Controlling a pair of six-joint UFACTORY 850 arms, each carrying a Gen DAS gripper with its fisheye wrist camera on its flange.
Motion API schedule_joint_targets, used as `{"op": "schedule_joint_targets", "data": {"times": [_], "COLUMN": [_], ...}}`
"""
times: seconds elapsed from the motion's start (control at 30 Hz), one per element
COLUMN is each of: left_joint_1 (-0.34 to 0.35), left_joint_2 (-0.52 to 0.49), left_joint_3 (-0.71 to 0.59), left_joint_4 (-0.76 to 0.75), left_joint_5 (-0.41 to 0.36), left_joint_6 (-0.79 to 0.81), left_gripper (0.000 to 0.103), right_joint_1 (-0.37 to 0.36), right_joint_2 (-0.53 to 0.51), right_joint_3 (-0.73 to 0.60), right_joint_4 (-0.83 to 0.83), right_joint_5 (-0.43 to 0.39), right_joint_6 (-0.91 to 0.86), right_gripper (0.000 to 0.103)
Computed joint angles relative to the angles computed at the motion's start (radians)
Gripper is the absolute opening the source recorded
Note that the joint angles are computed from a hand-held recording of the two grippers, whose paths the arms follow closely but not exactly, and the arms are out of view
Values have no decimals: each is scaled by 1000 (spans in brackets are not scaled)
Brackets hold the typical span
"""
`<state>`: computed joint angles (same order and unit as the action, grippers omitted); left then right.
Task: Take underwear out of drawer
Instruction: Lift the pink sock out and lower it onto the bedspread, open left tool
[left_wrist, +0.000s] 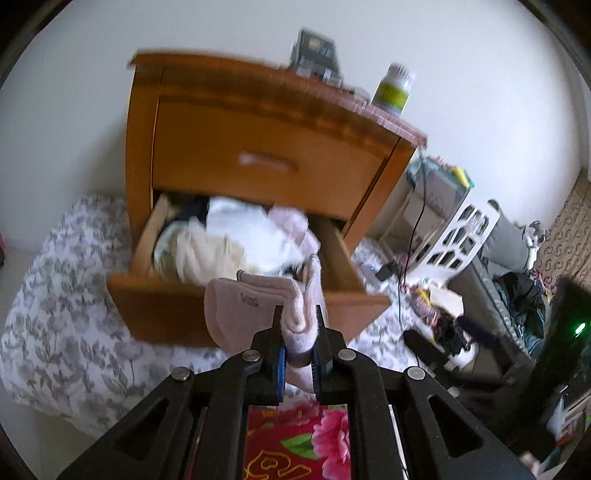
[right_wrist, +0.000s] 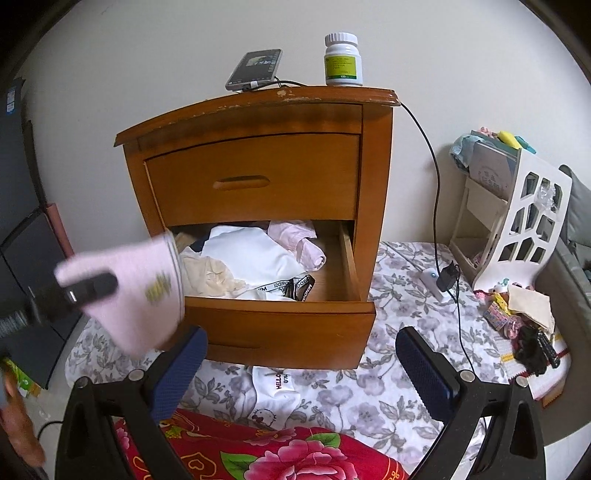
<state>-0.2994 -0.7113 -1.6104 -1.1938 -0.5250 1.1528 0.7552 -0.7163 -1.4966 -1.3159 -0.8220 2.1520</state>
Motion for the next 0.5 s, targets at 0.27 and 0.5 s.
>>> {"op": "schedule_joint_targets", "data": {"times": [0.27,0.5], "left_joint_1": [-10,-25], "left_joint_2": [-106,-219], "left_joint_3": [-66,-161], "left_joint_4": [180,357], "left_joint_5": [-21,-55], "left_joint_6": [-211,-412], "left_gripper": [11,11], "right_joint_1": [-10,-21], "right_joint_2": [-21,-45], "right_joint_3": [-22,-47], "right_joint_4": [33,69], "right_joint_5": [16,40], "right_joint_6": [-36,-85], "right_gripper": [103,103]}}
